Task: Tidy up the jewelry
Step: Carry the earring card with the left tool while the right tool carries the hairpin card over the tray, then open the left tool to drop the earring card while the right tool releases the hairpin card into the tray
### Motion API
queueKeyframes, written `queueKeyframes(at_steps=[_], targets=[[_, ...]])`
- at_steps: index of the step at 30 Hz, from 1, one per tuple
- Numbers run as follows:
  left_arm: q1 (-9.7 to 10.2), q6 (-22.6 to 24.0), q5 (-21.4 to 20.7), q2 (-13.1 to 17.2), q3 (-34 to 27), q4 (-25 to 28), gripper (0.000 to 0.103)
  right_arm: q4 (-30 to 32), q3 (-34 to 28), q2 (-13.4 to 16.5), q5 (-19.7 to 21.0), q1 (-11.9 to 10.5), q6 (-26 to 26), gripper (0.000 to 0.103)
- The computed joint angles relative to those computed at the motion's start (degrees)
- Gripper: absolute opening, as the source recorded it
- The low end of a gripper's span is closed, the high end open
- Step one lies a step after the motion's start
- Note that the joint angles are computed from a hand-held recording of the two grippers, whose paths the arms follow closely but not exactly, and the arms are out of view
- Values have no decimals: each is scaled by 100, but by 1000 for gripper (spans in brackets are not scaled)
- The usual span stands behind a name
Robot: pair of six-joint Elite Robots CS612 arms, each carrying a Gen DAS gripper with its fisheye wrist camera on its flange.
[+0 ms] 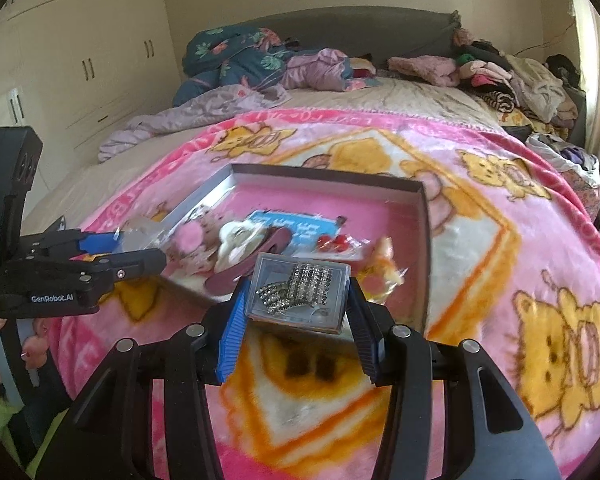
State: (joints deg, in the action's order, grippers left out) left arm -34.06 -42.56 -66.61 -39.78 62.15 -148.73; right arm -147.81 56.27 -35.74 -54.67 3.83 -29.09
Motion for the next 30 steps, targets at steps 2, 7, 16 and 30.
queueKeyframes(at_steps=[2,7,16,30], targets=[[10,30,-19,49,-89,38,57,-33,-100,53,-45,-14,83,46],[46,103,-137,229,-423,177,57,-30,-328,181,-184,-39,217,46],[117,353,-359,625,-1174,565,57,101,-694,403,-413,-71,366,46],[222,533,-757,1302,-2429,1313,58,668,-1003,622,-467,-52,106,46]])
